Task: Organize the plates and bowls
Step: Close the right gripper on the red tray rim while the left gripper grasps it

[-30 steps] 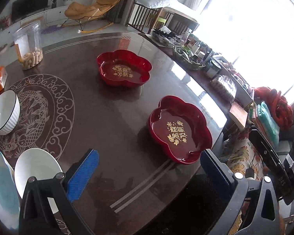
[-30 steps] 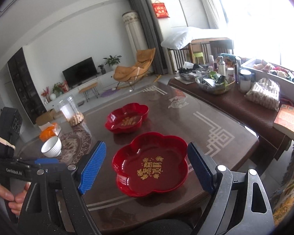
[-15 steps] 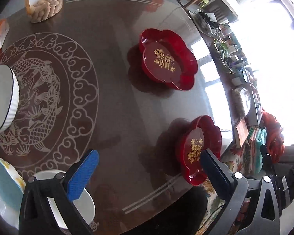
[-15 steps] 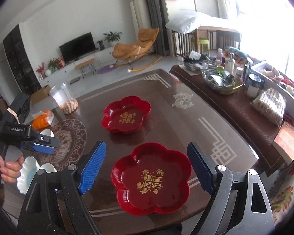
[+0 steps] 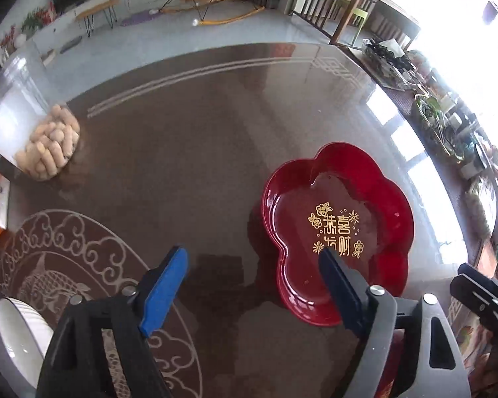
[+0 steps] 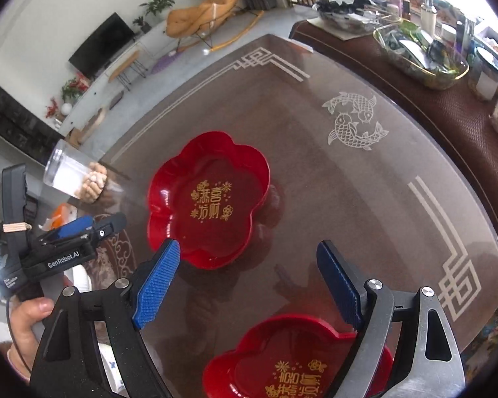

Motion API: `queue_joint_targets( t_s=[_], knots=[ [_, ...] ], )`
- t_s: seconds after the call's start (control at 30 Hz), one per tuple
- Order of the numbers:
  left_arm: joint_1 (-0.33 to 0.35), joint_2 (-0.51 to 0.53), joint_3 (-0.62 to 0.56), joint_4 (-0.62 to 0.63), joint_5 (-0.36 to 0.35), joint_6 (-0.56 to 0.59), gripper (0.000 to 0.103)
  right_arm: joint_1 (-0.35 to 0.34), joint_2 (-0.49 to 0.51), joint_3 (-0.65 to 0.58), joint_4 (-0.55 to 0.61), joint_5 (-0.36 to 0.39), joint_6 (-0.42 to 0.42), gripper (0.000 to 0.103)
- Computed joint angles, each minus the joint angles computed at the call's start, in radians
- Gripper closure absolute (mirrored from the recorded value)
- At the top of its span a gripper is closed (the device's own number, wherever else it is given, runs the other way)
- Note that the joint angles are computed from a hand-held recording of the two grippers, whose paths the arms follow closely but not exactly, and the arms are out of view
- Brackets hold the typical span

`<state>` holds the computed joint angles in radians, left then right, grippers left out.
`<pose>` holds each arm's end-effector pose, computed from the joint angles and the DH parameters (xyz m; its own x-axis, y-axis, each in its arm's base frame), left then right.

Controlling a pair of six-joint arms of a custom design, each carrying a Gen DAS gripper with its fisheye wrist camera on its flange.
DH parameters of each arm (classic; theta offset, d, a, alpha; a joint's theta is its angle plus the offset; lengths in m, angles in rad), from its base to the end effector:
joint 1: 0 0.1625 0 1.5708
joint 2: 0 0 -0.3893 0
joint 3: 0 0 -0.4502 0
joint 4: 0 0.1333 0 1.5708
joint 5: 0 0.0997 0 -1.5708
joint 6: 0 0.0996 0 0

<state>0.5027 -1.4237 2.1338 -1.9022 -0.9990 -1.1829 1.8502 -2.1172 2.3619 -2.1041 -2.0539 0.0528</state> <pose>-0.3130 -0.3857 0.1394 -0.8406 -0.0992 -0.5324 0.0952 0.9407 -0.3256 0.1816 -0.3174 0.3299 -0.9004 -0.0683 0.4297 -0.2172 0.9264 -0.3077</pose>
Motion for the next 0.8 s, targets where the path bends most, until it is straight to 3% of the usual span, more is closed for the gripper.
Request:
queue_joint_targets(
  t_s=[0.1, 0.23, 0.27, 0.33, 0.4, 0.43, 0.6, 0.8],
  knots=[
    [0.059, 0.005, 0.039, -0.159, -0.057, 0.043, 0.038, -0.035, 0.067, -0.018, -0.021, 0.0, -0.011, 0.017],
    [0.065, 0.062, 0.022, -0.166, -0.023, 0.089, 0.038, -0.062, 0.142, -0.035, -0.038, 0.016, -0.004, 0.018],
    [0.071, 0.078, 0.016, -0.173, -0.026, 0.102, 0.042, -0.065, 0.158, -0.035, -0.038, 0.021, -0.008, 0.018],
    [0.087, 0.105, 0.008, -0.183, -0.055, 0.116, 0.067, -0.064, 0.188, -0.032, -0.035, 0.024, -0.016, 0.024],
    [0.071, 0.109, 0.003, -0.167, -0.022, 0.119, 0.088, -0.06, 0.215, -0.031, -0.014, 0.016, -0.019, 0.062],
    [0.074, 0.111, -0.001, -0.157, -0.031, 0.116, 0.09, -0.057, 0.225, -0.028, -0.01, -0.01, -0.003, 0.093],
    [0.035, 0.046, 0.051, -0.193, -0.023, 0.099, 0.092, -0.092, 0.165, -0.01, -0.017, 0.06, 0.009, 0.094],
    [-0.108, -0.032, 0.038, -0.1, -0.016, 0.046, 0.092, -0.019, 0.011, -0.033, 0.13, 0.083, -0.006, 0.091]
  ],
)
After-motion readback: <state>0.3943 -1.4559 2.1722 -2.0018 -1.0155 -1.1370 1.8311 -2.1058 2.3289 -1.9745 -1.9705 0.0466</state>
